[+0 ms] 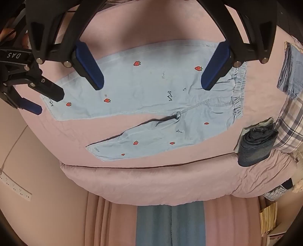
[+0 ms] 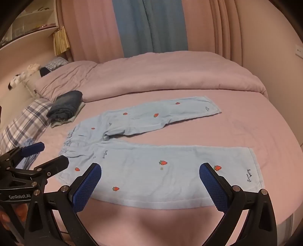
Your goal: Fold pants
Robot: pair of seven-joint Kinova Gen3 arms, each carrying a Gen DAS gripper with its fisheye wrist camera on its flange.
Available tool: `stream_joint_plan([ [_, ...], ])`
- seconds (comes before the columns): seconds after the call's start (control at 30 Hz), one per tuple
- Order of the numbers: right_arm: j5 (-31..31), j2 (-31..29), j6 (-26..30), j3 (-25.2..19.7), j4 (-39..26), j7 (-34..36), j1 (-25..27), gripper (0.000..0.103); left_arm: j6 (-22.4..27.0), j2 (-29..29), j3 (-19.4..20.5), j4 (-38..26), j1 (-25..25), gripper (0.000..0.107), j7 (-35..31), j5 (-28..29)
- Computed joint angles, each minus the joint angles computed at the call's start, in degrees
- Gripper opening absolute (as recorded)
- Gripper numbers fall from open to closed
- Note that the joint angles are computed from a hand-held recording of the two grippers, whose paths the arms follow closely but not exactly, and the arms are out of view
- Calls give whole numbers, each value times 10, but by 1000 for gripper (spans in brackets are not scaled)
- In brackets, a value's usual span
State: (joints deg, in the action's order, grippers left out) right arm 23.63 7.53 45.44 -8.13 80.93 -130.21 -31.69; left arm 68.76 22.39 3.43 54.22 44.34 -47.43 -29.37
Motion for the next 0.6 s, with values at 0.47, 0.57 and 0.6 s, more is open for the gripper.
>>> stream_joint_plan([
  [0.47,16,4,4,-1,0,-21,-13,103,-9,-5,1,14,-4,103,5,1],
  [0.57,11,1,4,0,3,-18,-10,103,-7,-1,1,10,-2,103,6,2],
  [0.6,0,1,6,-3,-1,-6,0,103,-7,-2,1,11,-2,103,8,2],
])
